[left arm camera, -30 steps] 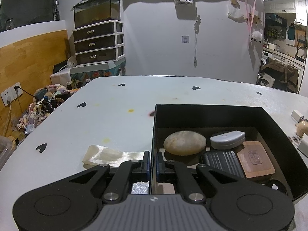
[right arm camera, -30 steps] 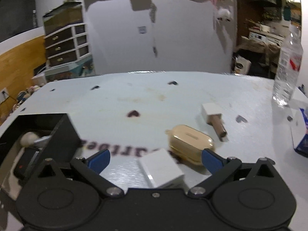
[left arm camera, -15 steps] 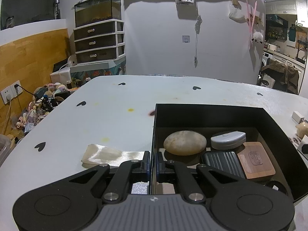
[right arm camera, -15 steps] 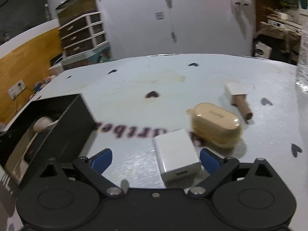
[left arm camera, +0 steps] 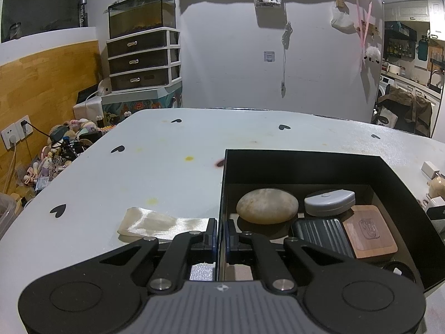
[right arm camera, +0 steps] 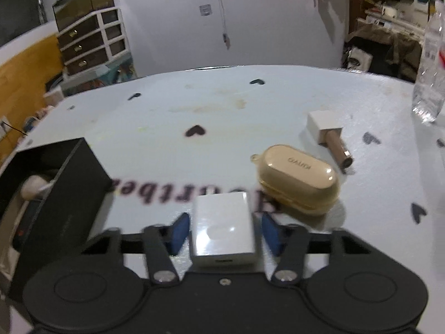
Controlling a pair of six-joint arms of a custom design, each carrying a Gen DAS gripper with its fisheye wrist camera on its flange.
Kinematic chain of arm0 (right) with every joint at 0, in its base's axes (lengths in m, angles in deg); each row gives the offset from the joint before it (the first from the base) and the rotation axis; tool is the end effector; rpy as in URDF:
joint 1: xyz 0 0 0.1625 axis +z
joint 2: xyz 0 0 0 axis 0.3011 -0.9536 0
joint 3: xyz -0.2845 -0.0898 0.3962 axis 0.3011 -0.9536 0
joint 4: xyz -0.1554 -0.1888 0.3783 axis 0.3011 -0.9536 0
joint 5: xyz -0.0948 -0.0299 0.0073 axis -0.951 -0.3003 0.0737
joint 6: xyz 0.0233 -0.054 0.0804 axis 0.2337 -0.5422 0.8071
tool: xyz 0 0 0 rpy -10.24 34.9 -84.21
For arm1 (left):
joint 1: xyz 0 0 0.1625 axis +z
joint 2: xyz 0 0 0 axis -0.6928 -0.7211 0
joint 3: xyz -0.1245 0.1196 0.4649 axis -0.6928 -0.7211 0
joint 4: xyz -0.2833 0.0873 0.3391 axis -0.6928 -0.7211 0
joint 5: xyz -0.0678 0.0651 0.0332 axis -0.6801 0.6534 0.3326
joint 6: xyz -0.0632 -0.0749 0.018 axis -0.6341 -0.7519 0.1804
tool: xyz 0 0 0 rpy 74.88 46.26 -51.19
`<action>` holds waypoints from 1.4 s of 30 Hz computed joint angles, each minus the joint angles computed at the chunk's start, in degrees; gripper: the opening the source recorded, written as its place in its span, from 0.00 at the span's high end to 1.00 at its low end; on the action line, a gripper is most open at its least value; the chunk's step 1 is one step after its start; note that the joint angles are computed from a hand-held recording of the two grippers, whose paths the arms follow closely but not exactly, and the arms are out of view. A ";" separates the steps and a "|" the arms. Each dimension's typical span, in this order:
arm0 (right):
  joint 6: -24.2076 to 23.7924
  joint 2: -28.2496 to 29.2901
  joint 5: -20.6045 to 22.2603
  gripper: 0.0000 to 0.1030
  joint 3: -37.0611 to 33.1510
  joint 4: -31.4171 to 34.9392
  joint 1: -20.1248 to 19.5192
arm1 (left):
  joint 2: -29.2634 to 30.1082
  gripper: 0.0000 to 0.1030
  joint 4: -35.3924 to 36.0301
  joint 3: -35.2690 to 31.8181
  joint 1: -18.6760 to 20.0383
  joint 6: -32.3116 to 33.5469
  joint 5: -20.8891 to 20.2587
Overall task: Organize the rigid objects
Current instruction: 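Move the right tool to the white charger cube and grasp it, then lower the charger cube into the box beside the black case and release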
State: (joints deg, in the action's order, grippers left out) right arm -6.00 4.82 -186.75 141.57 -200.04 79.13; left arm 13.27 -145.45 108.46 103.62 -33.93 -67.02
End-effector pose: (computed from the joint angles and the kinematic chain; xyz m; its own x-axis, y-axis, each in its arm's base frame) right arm 0.1213 -0.4734 0.1491 -0.7614 0.3529 0.5438 -0.2410 0.6246 -0.7428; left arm -0.1151 -0.5731 0.1798 -0.6225 0.3778 -0.6854 0.7572 0.5121 -0.4055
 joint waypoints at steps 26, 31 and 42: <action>-4.05 -1.18 20.70 0.55 -12.04 33.32 7.52 | -0.47 0.95 0.93 0.05 0.28 -0.96 -0.95; 7.38 0.83 21.01 0.55 -15.64 38.68 7.34 | -1.01 0.95 2.05 -0.13 0.78 -1.48 -2.35; 27.16 2.75 25.68 0.54 -19.06 43.80 6.82 | -1.30 0.95 2.38 -0.13 1.13 -1.43 -3.53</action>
State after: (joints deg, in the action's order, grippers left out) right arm 21.15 7.56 -161.07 122.51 -156.24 85.95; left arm 11.98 -143.07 108.33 104.75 -35.36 -70.55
